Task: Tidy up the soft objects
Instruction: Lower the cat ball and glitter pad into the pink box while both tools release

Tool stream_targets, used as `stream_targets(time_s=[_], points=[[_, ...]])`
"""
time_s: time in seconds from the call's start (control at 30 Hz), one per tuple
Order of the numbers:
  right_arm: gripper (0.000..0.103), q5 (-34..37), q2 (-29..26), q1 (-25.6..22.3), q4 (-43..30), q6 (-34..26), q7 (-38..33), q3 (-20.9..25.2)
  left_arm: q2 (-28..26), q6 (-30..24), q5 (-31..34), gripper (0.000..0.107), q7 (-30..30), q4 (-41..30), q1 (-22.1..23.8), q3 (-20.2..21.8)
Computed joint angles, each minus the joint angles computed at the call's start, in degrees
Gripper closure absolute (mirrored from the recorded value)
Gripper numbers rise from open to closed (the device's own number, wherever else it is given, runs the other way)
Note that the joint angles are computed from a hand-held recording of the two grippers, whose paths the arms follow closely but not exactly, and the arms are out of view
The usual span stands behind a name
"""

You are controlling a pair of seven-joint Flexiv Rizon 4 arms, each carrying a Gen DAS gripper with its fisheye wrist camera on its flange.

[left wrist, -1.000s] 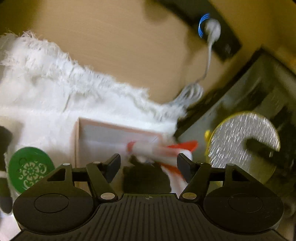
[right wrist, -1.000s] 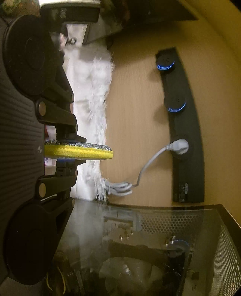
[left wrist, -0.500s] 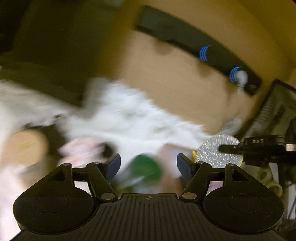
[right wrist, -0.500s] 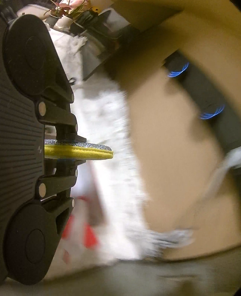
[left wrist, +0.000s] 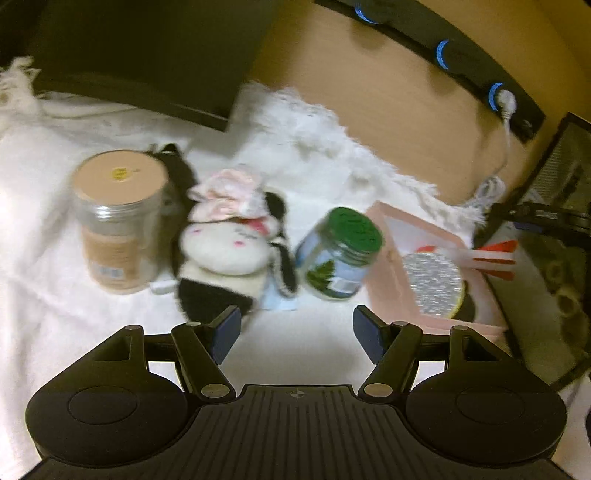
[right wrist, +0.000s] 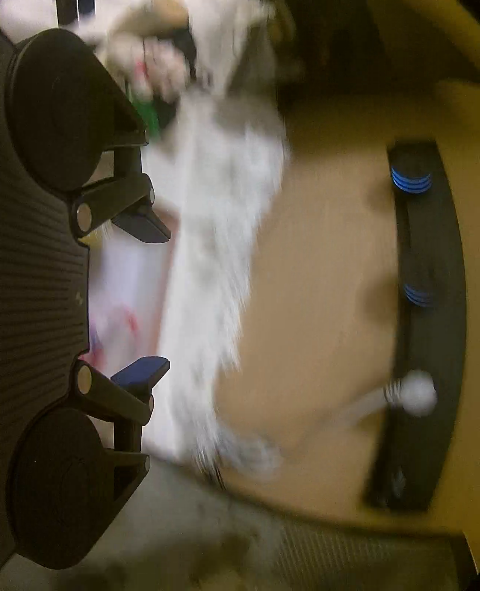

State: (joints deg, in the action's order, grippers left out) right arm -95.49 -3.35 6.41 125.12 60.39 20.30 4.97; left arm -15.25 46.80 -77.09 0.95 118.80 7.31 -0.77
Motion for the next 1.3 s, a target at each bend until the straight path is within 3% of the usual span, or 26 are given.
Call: stream_targets(time_s=[0.07, 0.1, 0.13, 0.2, 0.3, 0.5, 0.63, 0.67, 0.7, 0.73, 0.77, 0.8, 0.83, 0.93, 1.0, 1.17, 1.3], points=[[0.036, 5.2, -0.6, -0.7, 0.7, -0.7, -0.6, -0.6, -0.1, -1.5, 0.7, 0.035, 0.0, -0.2, -0.1, -0.3], [0.046, 7.8, -1.0, -0.8, 1.0, -1.0, -1.0, -0.7, -0.1, -2.1, 1.2, 0.035, -0.1, -0.3, -0.1, -0.4], [0.067, 11.2, -1.5, -0.8, 1.4, -0.8, -1.7, -0.6, -0.1, -2.2, 1.4, 0.035, -0.1, -0.3, -0.3, -0.4], [0.084, 12.7, -1.8, -1.5, 2.9, 4.3, -0.5, -1.0, -0.1, -0.6, 0.6, 0.035, 0.5, -0.2, -1.2, -0.8], [0.090, 11.7, -3.8, -1.8, 3.2, 11.7, 3.0, -1.3, -0.2, 1.5, 0.0, 0.035, 1.3, -0.1, -1.9, -0.9], [0.091, 9.3, -8.8, -0.3, 0.3, 14.9, 9.2, -3.0, -1.3, 2.8, 0.7, 0.035, 0.2, -1.1, -1.5, -0.8], [0.090, 4.2, -7.7, -0.8, -0.3, 16.1, 10.4, -3.0, -1.6, 4.2, 0.2, 0.035, 0.6, -1.4, -1.0, -0.9], [0.089, 3.2, -6.6, -0.7, 0.0, 14.9, 10.2, -2.5, -1.6, 4.9, -0.1, 0.035, 1.0, -1.4, -1.0, -1.0], [0.079, 2.7, -5.5, -0.4, 0.6, 13.2, 9.5, -1.9, -1.6, 5.9, -0.5, 0.035, 1.5, -1.4, -1.1, -1.0], [0.056, 2.2, -4.3, 0.2, 1.1, 10.6, 8.8, -1.1, -1.7, 7.1, -1.1, 0.035, 2.4, -1.4, -1.3, -1.1], [0.046, 1.5, -2.9, 1.1, 1.8, 7.0, 8.2, -0.2, -1.7, 8.4, -2.0, 0.035, 3.6, -1.3, -1.6, -1.3], [0.026, 0.7, -1.7, 2.2, 2.5, 3.1, 7.7, 0.8, -1.7, 9.4, -3.0, 0.035, 4.9, -1.3, -1.8, -1.5], [0.018, -0.7, -0.6, 3.5, 3.2, -1.3, 7.4, 1.9, -1.7, 10.6, -4.4, 0.035, 6.7, -1.3, -2.1, -1.7], [0.015, -1.0, 0.5, 6.9, 4.5, -10.2, 5.1, 4.3, -1.7, 12.6, -8.0, 0.035, 10.4, -1.5, -2.9, -2.0], [0.013, -0.8, 0.6, 8.6, 5.3, -12.6, 5.8, 5.1, -1.9, 12.9, -9.2, 0.035, 11.3, -1.8, -3.1, -1.9], [0.013, 0.8, -1.8, 10.1, 6.2, -8.5, 8.5, 4.9, -2.9, 15.2, -11.4, 0.035, 12.2, -3.4, -4.4, -2.1], [0.013, 3.1, -4.1, 12.2, 6.1, -8.9, 7.1, 5.1, -5.0, 18.1, -13.7, 0.035, 14.6, -6.9, -5.9, -3.2]])
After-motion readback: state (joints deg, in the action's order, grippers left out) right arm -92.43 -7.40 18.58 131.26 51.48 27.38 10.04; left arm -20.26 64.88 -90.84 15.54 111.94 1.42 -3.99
